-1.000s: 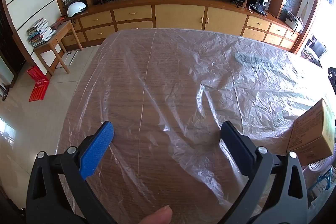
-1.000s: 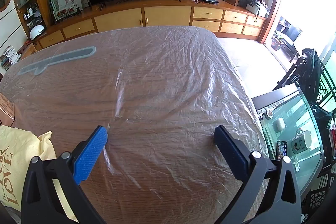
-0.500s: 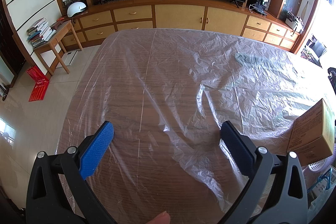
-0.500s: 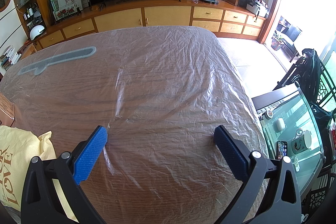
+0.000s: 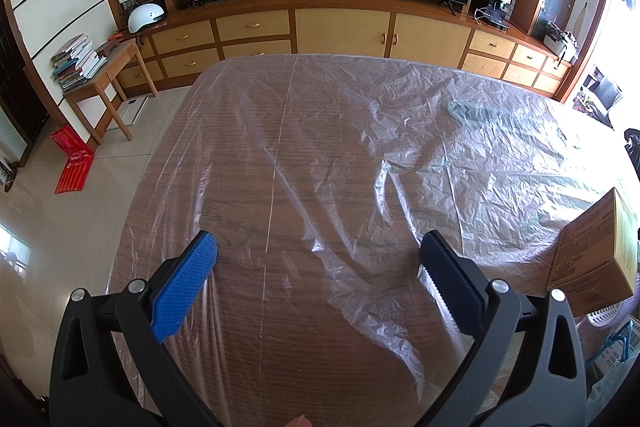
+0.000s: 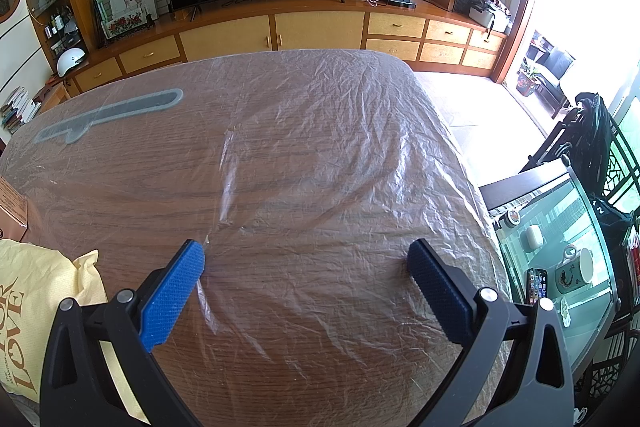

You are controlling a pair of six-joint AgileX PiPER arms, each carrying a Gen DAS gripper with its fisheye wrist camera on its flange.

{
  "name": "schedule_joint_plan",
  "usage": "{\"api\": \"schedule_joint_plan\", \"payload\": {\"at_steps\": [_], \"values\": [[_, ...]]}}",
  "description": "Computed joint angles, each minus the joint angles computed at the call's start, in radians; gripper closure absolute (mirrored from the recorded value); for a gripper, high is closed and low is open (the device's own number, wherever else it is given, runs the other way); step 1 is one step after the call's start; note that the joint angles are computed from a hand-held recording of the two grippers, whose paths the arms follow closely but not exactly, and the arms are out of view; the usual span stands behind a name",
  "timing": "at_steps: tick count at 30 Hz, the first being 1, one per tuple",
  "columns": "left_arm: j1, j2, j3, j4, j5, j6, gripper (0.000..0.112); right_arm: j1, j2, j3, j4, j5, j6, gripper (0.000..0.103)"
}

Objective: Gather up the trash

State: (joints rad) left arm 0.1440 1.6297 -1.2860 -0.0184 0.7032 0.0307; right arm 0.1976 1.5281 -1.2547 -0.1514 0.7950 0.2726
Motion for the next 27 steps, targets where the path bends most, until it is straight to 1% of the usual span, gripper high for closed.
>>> {"api": "schedule_joint_plan", "payload": {"at_steps": [27], "values": [[-0.016,-0.003,0.003,0.015,-0.001,-0.025,0.011,-0.002,0.000,-0.002,0.002,0.002,-0.003,0.004]]}}
